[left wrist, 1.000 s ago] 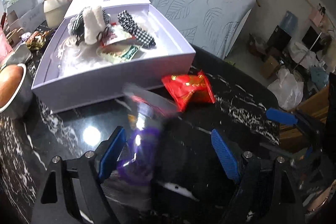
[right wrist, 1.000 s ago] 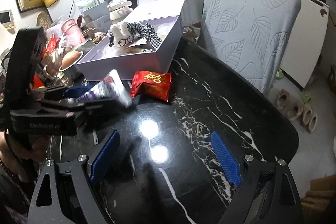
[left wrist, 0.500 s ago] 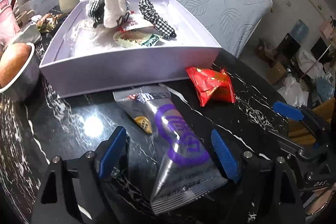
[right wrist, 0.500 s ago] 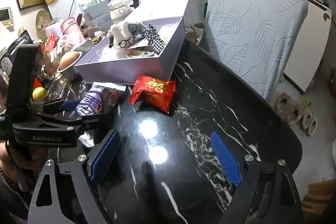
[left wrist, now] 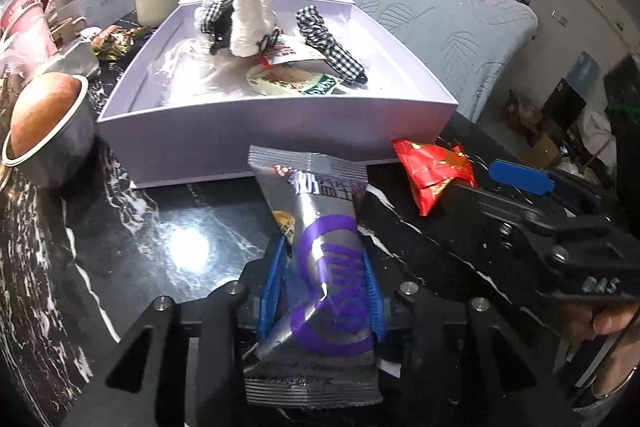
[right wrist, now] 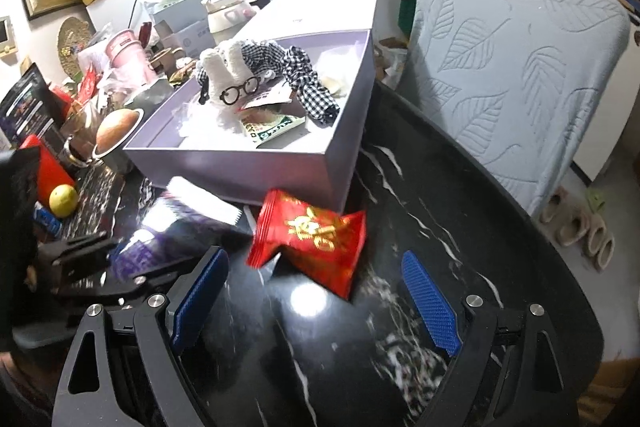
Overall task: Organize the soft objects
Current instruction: 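Grasp the purple-silver snack bag with the left gripper while the right grasps the red packet, then lift the snack bag and red packet and carry them toward the gift box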
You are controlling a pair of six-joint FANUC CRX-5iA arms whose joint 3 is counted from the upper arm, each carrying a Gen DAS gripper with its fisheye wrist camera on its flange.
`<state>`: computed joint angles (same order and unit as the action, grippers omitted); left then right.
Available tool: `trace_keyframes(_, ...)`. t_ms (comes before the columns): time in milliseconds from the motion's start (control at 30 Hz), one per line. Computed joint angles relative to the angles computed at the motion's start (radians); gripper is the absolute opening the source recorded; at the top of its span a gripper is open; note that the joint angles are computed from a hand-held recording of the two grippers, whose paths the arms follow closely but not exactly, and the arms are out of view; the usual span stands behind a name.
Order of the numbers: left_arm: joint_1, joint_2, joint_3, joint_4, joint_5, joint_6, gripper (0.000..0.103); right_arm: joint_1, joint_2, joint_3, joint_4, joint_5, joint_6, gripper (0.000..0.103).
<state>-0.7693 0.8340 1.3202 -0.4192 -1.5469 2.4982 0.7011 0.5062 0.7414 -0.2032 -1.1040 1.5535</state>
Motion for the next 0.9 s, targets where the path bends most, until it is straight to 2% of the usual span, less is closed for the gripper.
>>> trace_keyframes(300, -0.003, -0.026, -0.039, -0.008, 0.002, 0.034, 0.035, 0.022, 0.093, 0.111, 0.049, -0.068, -0.035, 0.090)
trace_keyframes(400, -0.007, -0.028, -0.038, -0.013, -0.008, 0.041, 0.035, 0.036, 0.090, 0.087, 0.092, -0.033, -0.052, 0.090)
trace_keyframes(433, -0.008, -0.033, -0.045, -0.013, -0.007, 0.046, 0.035, 0.039, 0.090, 0.084, 0.101, -0.027, -0.056, 0.087)
trace_keyframes(500, -0.009, -0.040, -0.057, -0.014, -0.005, 0.057, 0.035, 0.046, 0.078, 0.055, 0.125, 0.002, -0.064, 0.075)
trace_keyframes(533, -0.010, -0.042, -0.059, -0.016, -0.007, 0.059, 0.035, 0.046, 0.073, 0.046, 0.125, 0.011, -0.059, 0.066)
trace_keyframes(633, -0.015, -0.042, -0.058, -0.019, -0.014, 0.065, 0.035, 0.033, 0.066, 0.050, 0.078, 0.004, -0.044, 0.052)
trace_keyframes(900, -0.032, -0.045, -0.061, -0.009, -0.018, 0.083, 0.035, 0.013, 0.012, -0.005, 0.003, -0.004, -0.024, 0.049)
